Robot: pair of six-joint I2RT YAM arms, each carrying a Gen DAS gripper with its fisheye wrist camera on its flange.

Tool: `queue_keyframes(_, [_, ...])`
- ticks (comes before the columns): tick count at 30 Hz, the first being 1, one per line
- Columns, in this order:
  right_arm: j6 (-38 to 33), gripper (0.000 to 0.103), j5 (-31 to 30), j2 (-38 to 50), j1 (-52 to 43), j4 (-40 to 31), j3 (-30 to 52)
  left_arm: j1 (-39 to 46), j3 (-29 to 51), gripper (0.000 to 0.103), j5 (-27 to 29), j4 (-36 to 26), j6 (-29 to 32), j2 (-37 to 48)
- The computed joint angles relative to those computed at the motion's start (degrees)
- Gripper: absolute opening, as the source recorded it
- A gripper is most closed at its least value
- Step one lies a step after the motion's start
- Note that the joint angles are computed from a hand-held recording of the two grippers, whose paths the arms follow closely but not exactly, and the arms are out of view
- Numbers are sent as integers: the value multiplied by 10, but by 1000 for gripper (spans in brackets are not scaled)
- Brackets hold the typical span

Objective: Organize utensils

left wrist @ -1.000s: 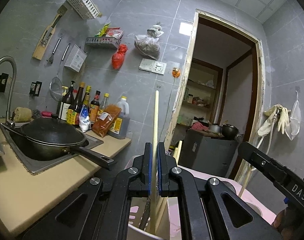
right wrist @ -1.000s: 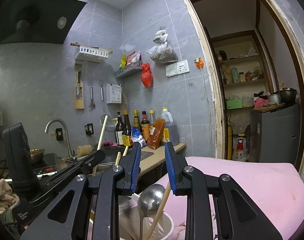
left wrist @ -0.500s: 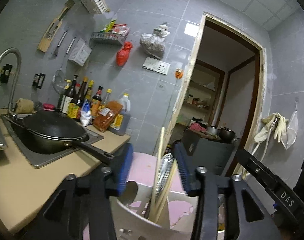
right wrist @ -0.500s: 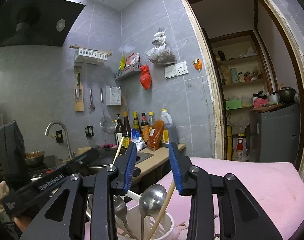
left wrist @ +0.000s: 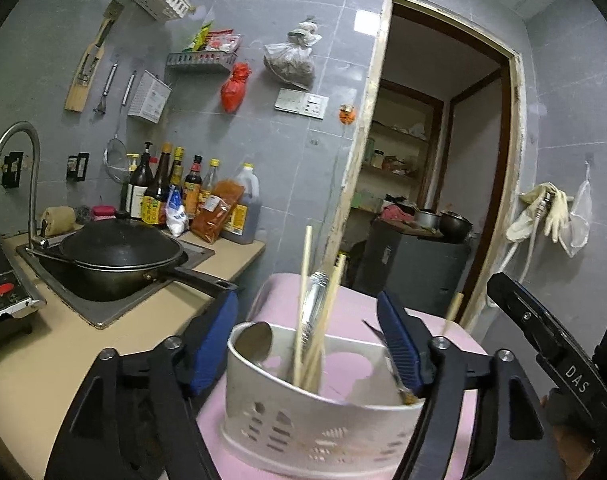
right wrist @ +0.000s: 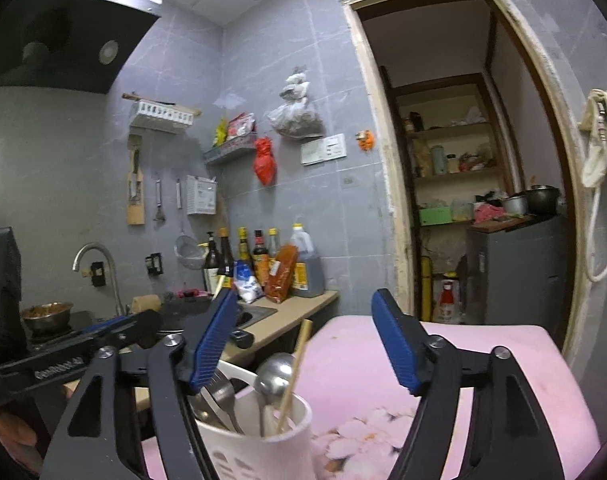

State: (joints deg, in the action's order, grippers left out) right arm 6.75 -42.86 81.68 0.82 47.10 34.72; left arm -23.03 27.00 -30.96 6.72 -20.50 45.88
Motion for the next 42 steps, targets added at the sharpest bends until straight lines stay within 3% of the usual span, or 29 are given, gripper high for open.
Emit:
queue_keyframes(4, [-1,86,-5,-36,-43,-26,-23,-43,12,80,-10,-50,-6,-18])
queue_keyframes(10, [-22,102,-39,-99,-115,-85,-53,-137,6,94,-84,-81,-27,-36])
queue_keyframes(19, [-79,103,-105,-191,-228,-206,-97,-283,-5,96,-207,-153,-97,-48])
queue_keyframes(27, [-163,103,-140,-267,-310,-281,-156,-419,4,96,-341,-284,-257,-2])
queue_keyframes(30, [-183,103,-142,-294,-328,-300,-172,-465,23,96,-384,-355,-349,47])
queue_keyframes(37, [-221,103,-140,-337,-361,-329,-201,-511,53,96,-434,-472,-522,141])
queue_keyframes(42, [-236,103,-136,-354,-373,-328,-216,-520,56,96,-441,-489,-566,161])
